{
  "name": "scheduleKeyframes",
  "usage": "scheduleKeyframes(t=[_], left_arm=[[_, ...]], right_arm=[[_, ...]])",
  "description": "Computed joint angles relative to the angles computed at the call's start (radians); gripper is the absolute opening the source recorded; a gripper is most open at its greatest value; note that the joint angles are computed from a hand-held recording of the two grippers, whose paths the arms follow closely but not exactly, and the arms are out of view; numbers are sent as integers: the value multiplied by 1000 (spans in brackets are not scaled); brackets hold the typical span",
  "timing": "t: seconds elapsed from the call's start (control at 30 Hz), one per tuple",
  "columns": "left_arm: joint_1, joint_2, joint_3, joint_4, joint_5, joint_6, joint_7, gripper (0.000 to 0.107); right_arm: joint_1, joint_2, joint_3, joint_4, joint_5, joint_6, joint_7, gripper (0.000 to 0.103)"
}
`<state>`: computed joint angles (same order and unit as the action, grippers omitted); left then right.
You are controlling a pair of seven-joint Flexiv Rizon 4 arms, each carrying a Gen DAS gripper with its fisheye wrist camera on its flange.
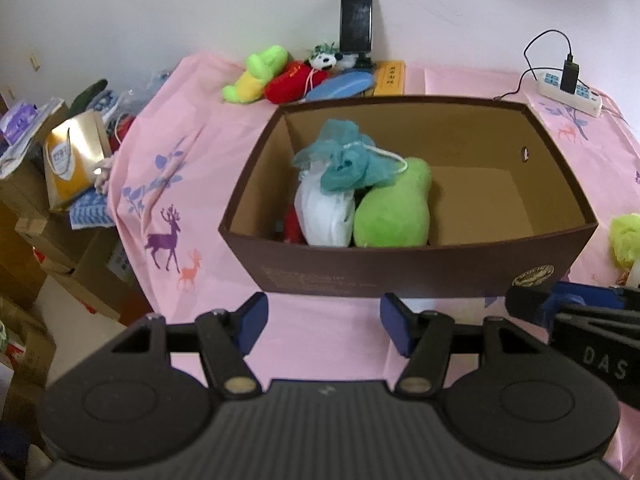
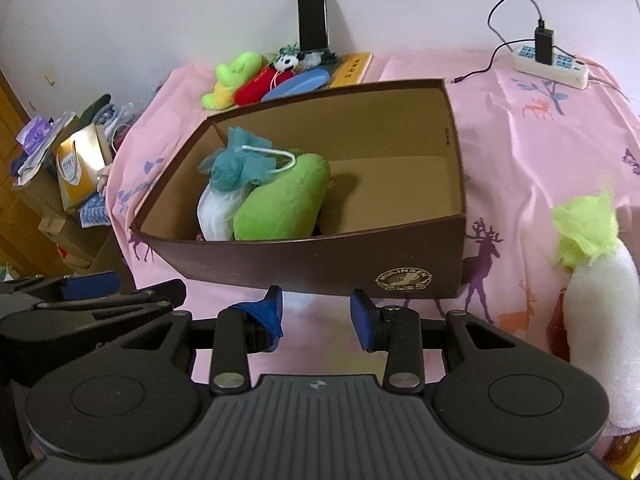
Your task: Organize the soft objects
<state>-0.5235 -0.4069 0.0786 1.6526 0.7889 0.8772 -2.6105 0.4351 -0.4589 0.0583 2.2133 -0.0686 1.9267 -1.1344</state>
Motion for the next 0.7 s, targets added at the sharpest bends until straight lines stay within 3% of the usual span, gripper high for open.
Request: scheduleKeyframes(t=[0.23, 0.43, 0.6, 0.7], left_arm=[[1, 21, 1, -5, 49, 73, -1, 62], [19, 29, 10, -14, 80, 136, 28, 64], [48, 9, 27, -25, 76, 206, 57, 64], [65, -15, 40, -35, 50, 239, 80, 64]], right_arm=[[212, 50, -188, 37, 175, 36, -82, 21], [440, 52, -399, 0, 331, 12, -139, 21], [612, -2, -585, -48, 375, -36, -114, 21], [657, -27, -646, -62, 351, -64, -65, 21]])
